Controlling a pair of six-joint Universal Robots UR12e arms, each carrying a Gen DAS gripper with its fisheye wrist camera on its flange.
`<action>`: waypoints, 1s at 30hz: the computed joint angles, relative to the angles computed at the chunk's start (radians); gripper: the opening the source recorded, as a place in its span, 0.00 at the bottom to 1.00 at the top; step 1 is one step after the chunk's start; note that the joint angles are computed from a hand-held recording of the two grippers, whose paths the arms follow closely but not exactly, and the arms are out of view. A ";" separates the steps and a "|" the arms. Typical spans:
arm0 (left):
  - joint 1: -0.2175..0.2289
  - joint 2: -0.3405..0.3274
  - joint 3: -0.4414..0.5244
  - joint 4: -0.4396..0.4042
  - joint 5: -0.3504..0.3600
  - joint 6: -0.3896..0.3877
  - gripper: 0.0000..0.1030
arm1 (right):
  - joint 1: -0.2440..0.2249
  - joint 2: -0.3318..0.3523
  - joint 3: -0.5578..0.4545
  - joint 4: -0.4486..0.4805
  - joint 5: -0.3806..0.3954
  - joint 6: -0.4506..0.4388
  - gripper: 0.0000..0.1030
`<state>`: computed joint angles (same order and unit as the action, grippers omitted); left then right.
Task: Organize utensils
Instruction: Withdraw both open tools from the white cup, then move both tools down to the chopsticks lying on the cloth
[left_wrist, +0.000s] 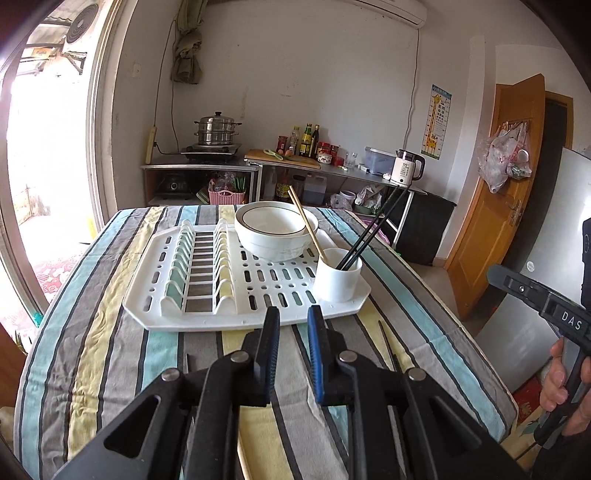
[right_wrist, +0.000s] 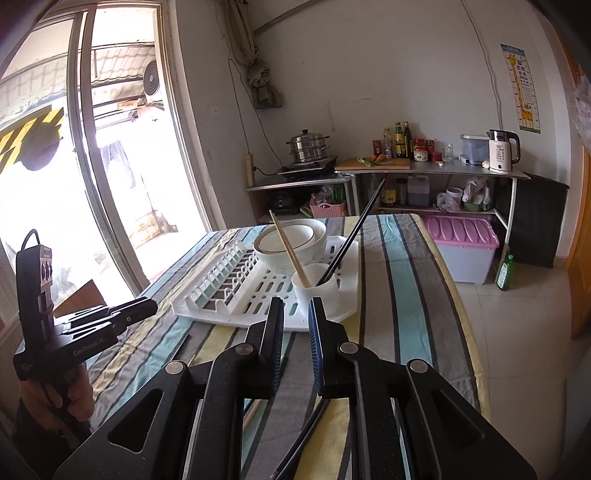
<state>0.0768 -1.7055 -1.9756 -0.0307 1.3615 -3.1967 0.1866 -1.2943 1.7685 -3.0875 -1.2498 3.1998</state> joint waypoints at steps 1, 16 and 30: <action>0.002 0.010 -0.019 0.011 0.002 0.001 0.16 | 0.002 -0.006 0.013 0.003 0.002 -0.004 0.14; 0.016 0.092 -0.185 0.033 0.032 0.000 0.16 | 0.000 -0.046 0.130 0.023 0.035 0.028 0.14; -0.010 0.071 -0.161 -0.034 0.013 0.029 0.16 | 0.000 -0.036 0.124 0.056 0.022 0.032 0.14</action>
